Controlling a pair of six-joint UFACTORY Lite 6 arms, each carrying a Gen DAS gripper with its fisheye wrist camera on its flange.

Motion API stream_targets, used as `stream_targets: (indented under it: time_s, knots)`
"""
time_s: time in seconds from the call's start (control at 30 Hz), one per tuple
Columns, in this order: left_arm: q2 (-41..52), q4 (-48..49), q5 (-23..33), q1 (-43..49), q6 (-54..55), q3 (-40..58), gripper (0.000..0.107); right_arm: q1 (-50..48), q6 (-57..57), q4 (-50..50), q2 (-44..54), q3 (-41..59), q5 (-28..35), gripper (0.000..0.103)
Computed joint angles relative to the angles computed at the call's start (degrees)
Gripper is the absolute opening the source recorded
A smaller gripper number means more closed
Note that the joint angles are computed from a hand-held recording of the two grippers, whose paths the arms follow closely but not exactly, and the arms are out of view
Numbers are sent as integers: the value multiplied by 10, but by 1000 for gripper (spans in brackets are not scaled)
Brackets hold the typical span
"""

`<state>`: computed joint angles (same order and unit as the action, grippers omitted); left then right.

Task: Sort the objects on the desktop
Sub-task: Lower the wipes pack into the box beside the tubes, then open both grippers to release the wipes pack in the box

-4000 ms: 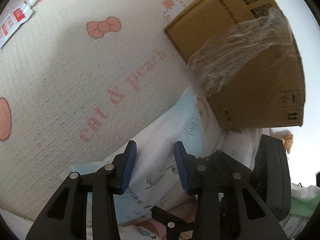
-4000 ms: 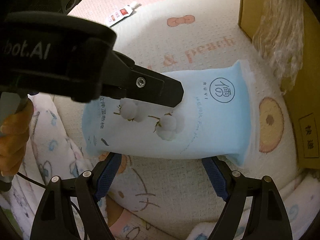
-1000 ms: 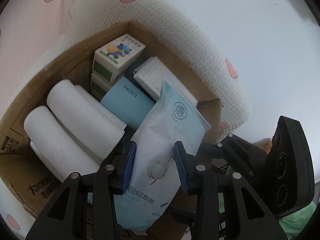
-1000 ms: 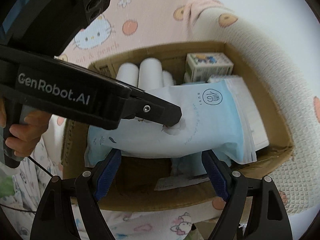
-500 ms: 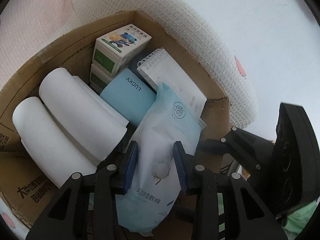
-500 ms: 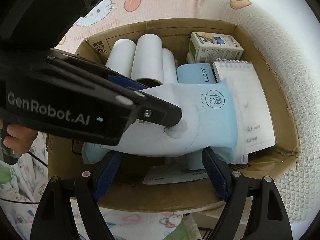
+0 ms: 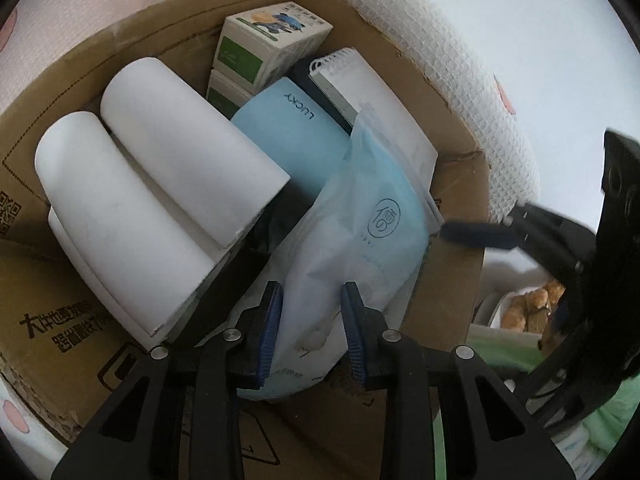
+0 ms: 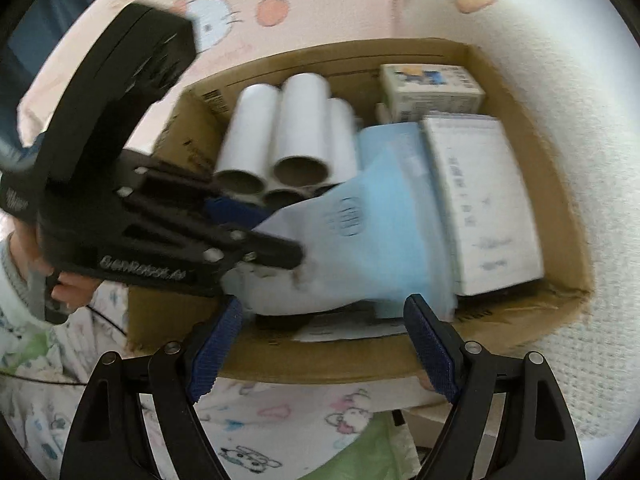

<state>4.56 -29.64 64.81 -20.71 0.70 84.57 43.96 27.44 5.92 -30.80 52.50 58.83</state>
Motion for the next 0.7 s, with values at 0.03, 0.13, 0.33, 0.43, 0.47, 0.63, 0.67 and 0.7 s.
stream_targets:
  time_s: [0.03, 0.13, 0.33, 0.43, 0.47, 0.63, 0.67, 0.7]
  knots:
    - [1, 4, 3, -2, -1, 1, 34, 1, 9, -9, 1, 5, 7, 82]
    - [1, 34, 9, -17, -13, 3, 34, -81, -59, 13, 13, 8, 3, 82]
    - [-29, 38, -12, -29, -25, -17, 51, -136, -10, 9, 10, 9, -1, 82]
    - [-41, 29, -20, -16, -30, -23, 51, -161, -42, 15, 68, 36, -30, 82]
    - [-43, 21, -23, -10, -26, -25, 51, -145, -24, 4, 64, 43, -26, 79]
    - [-61, 3, -73, 7, -39, -50, 24, -132, -26, 9, 117, 66, -25, 42]
    - [-60, -22, -76, 12, -31, -56, 19, -139, -33, 11, 127, 66, -36, 42]
    - [-48, -54, -72, 27, -14, -51, 14, -140, -31, 19, 122, 63, -36, 42]
